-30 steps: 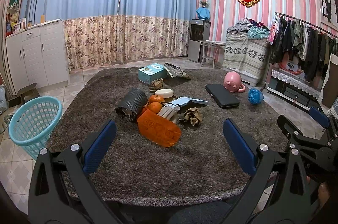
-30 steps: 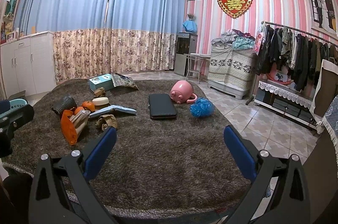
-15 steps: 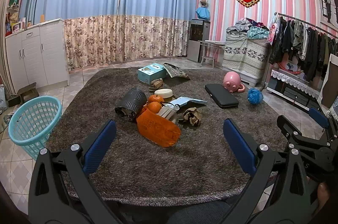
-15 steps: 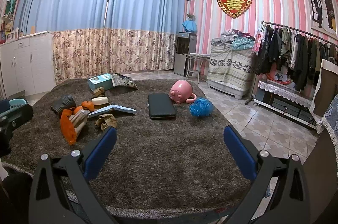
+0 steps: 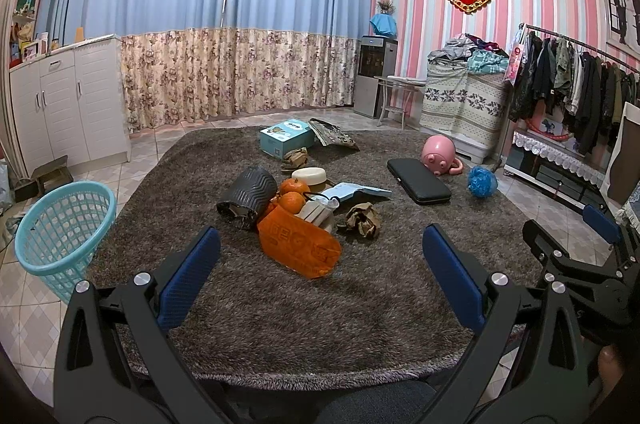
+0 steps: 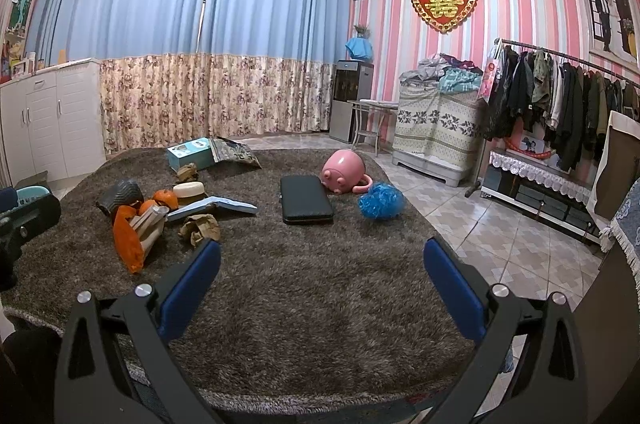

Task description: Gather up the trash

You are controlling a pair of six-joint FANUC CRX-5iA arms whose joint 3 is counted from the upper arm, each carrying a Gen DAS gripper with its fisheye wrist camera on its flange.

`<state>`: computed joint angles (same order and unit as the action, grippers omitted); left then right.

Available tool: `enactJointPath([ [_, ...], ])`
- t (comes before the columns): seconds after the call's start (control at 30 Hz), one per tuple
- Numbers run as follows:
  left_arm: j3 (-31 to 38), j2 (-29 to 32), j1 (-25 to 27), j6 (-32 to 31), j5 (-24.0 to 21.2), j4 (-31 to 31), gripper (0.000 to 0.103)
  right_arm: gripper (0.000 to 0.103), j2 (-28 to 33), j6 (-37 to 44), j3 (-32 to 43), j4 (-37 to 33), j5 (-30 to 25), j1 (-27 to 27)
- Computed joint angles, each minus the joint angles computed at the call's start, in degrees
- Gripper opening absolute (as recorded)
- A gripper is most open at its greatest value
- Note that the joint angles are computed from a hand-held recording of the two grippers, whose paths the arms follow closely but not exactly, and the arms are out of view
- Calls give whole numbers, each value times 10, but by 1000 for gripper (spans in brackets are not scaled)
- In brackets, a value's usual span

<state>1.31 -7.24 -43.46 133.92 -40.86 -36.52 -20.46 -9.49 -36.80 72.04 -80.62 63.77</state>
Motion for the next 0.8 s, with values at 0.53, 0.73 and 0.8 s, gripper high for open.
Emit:
enactJointPath([
  [0.53, 2, 1, -10, 1, -9, -4, 98, 99, 3, -9, -10, -4, 22, -17],
  [0.73, -9, 11, 11, -19, 9, 19, 98, 99, 7, -13, -14, -6, 31, -28],
  [0.8, -9, 16, 16, -24, 9, 26, 98, 99, 7, -16, -17, -7, 37, -34],
])
